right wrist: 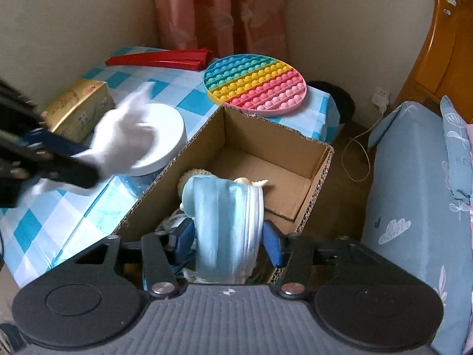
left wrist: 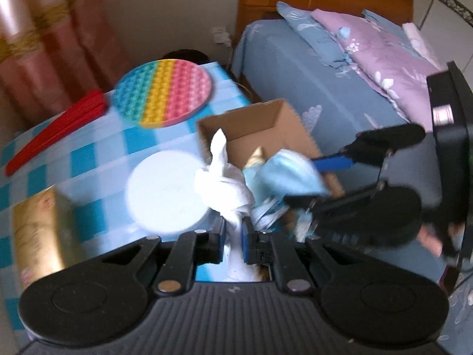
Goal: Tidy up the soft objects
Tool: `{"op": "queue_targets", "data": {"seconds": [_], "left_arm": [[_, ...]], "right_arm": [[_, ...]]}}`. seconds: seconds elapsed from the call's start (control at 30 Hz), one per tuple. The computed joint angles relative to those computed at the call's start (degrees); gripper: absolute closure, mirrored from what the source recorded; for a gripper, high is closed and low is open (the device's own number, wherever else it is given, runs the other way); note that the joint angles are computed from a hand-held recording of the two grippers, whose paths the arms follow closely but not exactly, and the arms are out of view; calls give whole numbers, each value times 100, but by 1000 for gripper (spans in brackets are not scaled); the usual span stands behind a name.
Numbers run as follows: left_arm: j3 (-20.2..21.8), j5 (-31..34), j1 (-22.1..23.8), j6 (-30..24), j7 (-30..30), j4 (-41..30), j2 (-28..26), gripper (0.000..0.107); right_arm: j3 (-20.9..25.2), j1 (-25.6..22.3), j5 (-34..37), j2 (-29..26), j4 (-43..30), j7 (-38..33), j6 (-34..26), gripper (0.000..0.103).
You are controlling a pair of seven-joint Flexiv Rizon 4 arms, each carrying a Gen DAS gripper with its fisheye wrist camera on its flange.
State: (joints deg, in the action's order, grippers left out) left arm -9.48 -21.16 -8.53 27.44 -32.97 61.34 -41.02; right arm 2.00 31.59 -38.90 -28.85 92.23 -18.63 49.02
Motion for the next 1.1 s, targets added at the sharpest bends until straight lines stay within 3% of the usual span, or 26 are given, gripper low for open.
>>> {"op": "queue_targets", "data": {"seconds": [0.17, 0.4, 0.47, 0.5, 0.67, 0.73, 0.87, 1.0, 1.1], "left_arm": [[-5, 45, -246, -411, -517, -775, -483, 97], [252, 513, -756, -735, -1500, -2054, -1313, 97], [299, 632, -832, -919, -1665, -2371, -1509, 90], [324, 694, -861, -818, -1741, -2339, -1511, 87], [222, 761, -827, -378, -1595, -1829, -1234, 42], [138, 699, -767, -91, -1469, -1517, -1069, 32], [49, 562, -647, 351, -1296, -992, -771, 18], [-65, 362, -419, 966, -916, -173, -320, 15], [-92, 205, -249, 1472, -707, 393, -7, 14]], "right_arm": [[25, -4, -57, 137, 270, 97, 205, 35], [82, 70, -143, 162, 312, 19, 181, 33], [79, 75, -166, 183, 360, 91, 278, 32], [81, 70, -166, 187, 371, 108, 315, 32], [53, 85, -214, 204, 399, 225, 422, 27], [43, 99, -240, 215, 406, 300, 451, 26], [61, 135, -236, 234, 384, 447, 437, 22], [140, 230, -80, 196, 183, 494, 35, 21], [201, 348, 165, 97, -126, 545, -581, 7]]}}
